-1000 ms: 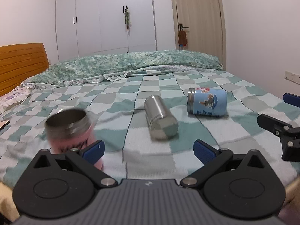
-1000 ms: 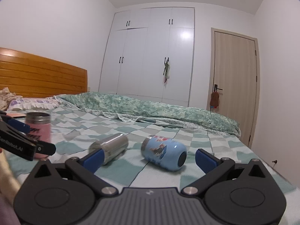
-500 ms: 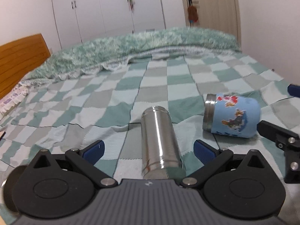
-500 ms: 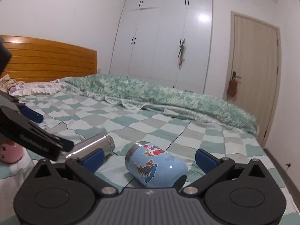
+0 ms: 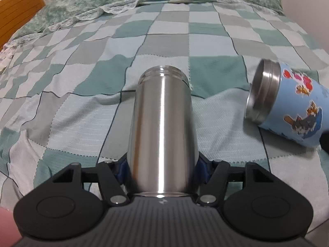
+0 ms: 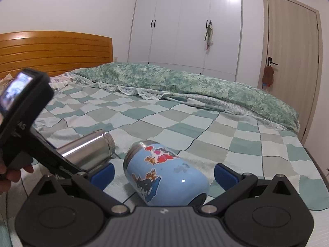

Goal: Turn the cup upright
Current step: 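Move the left tool toward the lying silver tumbler and close around it, then lift the silver tumbler with the left tool and carry it aside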

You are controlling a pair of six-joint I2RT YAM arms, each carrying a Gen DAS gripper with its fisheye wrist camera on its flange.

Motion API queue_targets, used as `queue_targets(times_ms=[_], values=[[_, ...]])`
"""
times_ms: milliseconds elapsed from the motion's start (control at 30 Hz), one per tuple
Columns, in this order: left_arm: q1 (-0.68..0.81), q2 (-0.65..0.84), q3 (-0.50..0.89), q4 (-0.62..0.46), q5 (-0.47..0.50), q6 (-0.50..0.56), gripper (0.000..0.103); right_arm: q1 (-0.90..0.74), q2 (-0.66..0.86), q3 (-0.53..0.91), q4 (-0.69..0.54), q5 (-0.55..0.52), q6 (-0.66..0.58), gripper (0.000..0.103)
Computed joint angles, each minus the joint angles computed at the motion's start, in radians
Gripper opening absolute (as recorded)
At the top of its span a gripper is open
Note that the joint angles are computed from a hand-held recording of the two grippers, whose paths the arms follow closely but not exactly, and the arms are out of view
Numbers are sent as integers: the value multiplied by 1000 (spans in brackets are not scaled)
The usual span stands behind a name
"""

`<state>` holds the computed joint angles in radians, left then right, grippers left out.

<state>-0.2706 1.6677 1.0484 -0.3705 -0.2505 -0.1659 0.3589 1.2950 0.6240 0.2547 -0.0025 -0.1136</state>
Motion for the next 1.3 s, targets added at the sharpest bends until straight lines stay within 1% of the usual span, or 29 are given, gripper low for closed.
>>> queue_targets(times_ms=[167, 300, 400, 533, 700, 800, 900, 967, 1067, 1167, 1233, 1300], values=[[0, -76, -46, 4, 17, 1, 63, 34, -67, -28, -21, 36, 8, 103], [-14, -159, -84, -10, 25, -3, 63, 80, -167, -51, -91, 79, 31, 103], [-32, -244, -118, -38, 28, 0, 63, 126, -248, -63, -160, 125, 53, 103], [-69, -398, -183, -101, 35, -7, 63, 205, -376, -73, -275, 209, 82, 103], [-146, -597, -274, -204, 30, -53, 63, 348, -529, -78, -449, 357, 151, 103], [-203, -686, -323, -274, 16, -98, 63, 450, -597, -81, -547, 453, 210, 103], [-252, -764, -381, -317, 3, -145, 63, 568, -646, -85, -638, 556, 290, 103], [-295, -806, -419, -334, -35, -185, 63, 649, -670, -90, -696, 626, 354, 103], [-345, -839, -456, -351, -69, -231, 63, 760, -684, -91, -774, 720, 452, 103], [-390, -856, -480, -368, -89, -268, 63, 874, -679, -85, -867, 816, 578, 103], [-408, -853, -492, -370, -84, -284, 63, 921, -683, -82, -918, 851, 644, 103], [-408, -845, -510, -348, -66, -296, 63, 947, -675, -78, -952, 872, 693, 103]])
